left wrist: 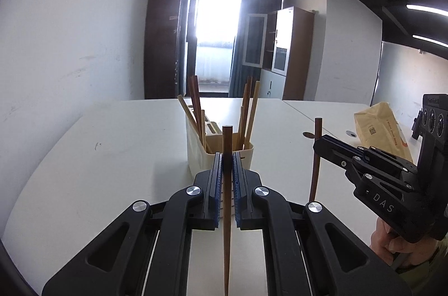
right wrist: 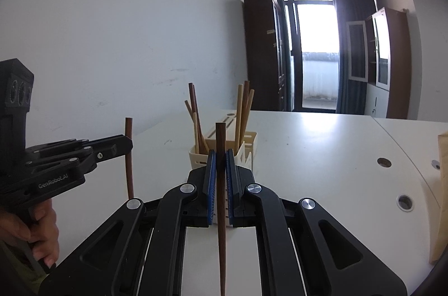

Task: Organize utensils
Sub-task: 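Lift both brown chopsticks and carry them above the holder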

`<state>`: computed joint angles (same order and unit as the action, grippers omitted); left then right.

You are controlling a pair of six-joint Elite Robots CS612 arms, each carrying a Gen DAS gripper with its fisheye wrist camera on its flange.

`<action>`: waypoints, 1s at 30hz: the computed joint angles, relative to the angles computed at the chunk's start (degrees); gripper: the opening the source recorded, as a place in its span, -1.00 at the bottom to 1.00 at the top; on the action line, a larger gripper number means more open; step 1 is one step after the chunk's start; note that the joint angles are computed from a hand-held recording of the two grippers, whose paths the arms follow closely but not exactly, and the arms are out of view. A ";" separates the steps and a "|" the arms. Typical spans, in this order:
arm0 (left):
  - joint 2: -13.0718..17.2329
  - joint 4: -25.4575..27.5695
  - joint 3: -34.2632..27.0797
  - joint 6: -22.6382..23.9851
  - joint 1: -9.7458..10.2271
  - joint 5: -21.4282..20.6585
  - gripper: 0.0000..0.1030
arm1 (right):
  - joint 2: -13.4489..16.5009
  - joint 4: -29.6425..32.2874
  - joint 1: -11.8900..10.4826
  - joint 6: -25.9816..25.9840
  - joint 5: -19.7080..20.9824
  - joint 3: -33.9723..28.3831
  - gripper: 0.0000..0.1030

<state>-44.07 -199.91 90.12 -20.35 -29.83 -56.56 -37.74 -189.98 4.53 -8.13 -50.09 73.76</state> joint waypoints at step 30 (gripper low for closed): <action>1.43 -10.60 -6.34 10.71 0.16 2.25 -0.87 | 3.57 -5.78 0.67 5.67 0.38 -9.81 -0.85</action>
